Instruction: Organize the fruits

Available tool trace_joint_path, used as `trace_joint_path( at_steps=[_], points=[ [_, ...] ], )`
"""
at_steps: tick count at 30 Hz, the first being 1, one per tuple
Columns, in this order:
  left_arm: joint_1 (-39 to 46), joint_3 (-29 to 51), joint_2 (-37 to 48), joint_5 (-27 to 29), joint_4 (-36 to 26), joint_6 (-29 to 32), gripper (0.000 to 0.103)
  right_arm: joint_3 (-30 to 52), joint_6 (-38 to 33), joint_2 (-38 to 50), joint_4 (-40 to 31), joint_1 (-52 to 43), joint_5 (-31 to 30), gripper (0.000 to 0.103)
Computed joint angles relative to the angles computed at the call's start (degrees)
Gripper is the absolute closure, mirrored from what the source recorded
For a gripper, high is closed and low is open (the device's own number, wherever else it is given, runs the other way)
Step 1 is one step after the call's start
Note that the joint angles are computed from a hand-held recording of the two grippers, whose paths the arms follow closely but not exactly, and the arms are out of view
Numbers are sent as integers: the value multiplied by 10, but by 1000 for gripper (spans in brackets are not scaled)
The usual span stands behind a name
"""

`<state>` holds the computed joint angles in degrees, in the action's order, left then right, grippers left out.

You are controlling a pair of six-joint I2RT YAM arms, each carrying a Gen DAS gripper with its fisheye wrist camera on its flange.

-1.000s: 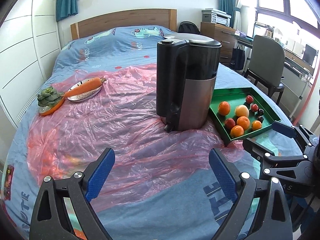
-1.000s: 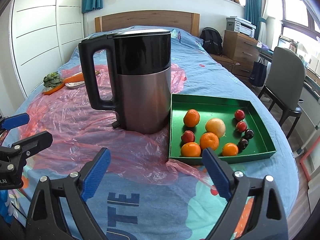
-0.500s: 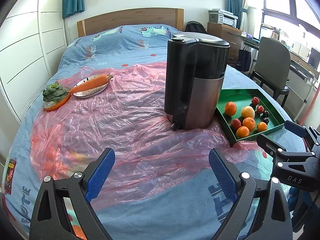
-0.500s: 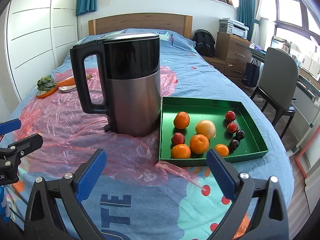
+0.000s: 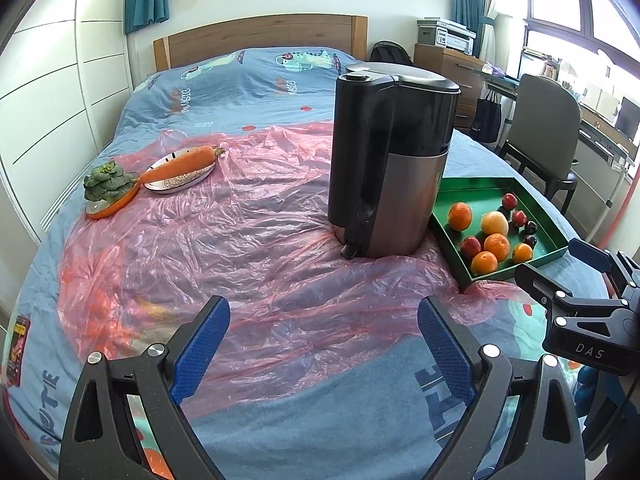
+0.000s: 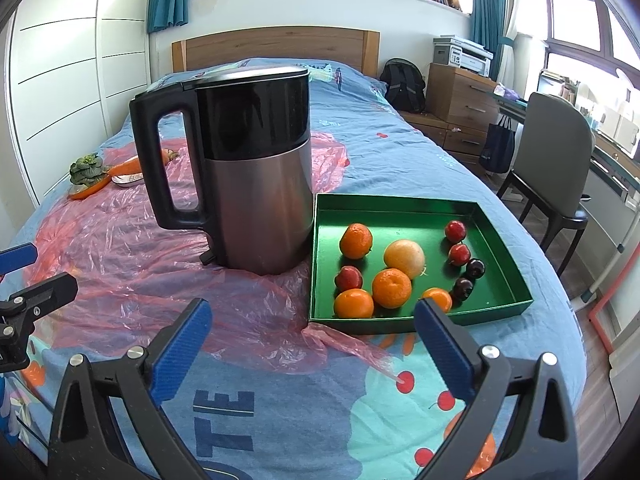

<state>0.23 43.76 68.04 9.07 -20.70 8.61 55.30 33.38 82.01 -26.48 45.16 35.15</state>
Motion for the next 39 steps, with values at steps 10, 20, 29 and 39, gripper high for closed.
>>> trace_joint_path(
  at_steps=[10, 20, 29, 39],
  points=[
    [12, -1, 2, 3, -1, 4, 11, 10, -23, 18, 15, -2, -18, 0],
    [27, 2, 6, 8, -2, 10, 11, 18, -34, 31, 27, -3, -27, 0],
    [29, 3, 11, 11, -2, 11, 11, 20, -35, 34, 27, -3, -28, 0],
    [25, 5, 13, 14, -5, 10, 11, 20, -36, 36, 29, -4, -29, 0]
  ],
)
